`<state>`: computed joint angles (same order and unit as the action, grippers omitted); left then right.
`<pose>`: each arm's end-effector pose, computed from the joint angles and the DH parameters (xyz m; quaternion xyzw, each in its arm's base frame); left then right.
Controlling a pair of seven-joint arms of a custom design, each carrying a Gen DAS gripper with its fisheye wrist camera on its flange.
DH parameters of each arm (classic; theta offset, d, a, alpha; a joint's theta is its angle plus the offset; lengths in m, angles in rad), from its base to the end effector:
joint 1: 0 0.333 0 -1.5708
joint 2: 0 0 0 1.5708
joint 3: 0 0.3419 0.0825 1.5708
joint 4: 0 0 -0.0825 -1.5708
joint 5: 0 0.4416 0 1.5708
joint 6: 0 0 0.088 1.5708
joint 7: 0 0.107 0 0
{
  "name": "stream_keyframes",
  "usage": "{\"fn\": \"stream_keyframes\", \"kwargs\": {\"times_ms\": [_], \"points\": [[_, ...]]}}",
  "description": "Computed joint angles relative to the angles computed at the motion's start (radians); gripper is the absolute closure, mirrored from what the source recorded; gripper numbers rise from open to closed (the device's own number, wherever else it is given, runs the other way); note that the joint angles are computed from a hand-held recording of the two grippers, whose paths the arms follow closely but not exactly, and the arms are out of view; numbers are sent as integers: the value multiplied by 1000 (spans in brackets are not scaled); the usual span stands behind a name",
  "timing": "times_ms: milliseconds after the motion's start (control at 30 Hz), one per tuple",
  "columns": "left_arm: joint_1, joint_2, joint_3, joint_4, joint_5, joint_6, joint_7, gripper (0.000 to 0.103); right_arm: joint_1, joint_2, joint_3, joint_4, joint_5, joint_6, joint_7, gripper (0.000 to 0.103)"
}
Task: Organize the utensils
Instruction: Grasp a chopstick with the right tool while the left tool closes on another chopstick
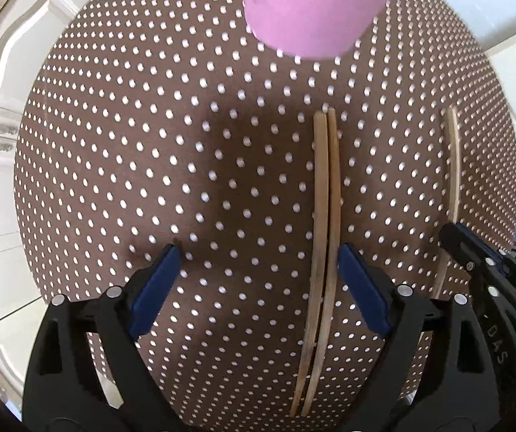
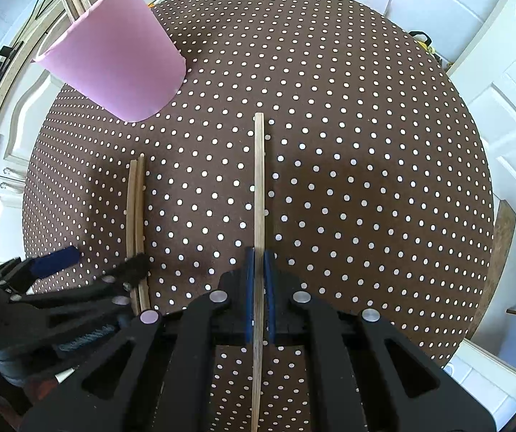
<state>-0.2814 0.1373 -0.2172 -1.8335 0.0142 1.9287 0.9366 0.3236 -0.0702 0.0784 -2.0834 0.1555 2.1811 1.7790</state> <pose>0.5740 -0.3058 0.4558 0.7520 -0.6589 -0.0172 0.0122 0.5474 0.2397 0.4748 -0.7426 0.6614 0.0185 0.1039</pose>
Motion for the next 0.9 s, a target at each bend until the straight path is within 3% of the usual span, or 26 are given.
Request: {"fn": "stream_keyframes", "kwargs": {"times_ms": [133, 267, 367, 533, 667, 800, 900], "points": [[-5, 9, -1, 3, 7, 24, -3, 25, 1, -3, 2, 1, -3, 0, 11, 98], [-11, -5, -6, 2, 12, 44, 5, 59, -3, 7, -2, 13, 0, -5, 14, 98], [0, -5, -6, 10, -45, 58, 52, 59, -7, 17, -4, 16, 4, 0, 6, 98], [47, -84, 8, -96, -205, 169, 99, 51, -8, 26, 0, 21, 9, 6, -9, 98], [51, -77, 6, -96, -174, 162, 62, 51, -7, 34, 2, 22, 12, 2, -15, 98], [49, -61, 3, -99, -183, 191, 62, 45, 0, 34, 9, 21, 8, 1, -15, 98], [34, -23, -1, -50, -128, 150, 29, 45, 4, 30, 12, 20, 4, 0, -16, 98]]}}
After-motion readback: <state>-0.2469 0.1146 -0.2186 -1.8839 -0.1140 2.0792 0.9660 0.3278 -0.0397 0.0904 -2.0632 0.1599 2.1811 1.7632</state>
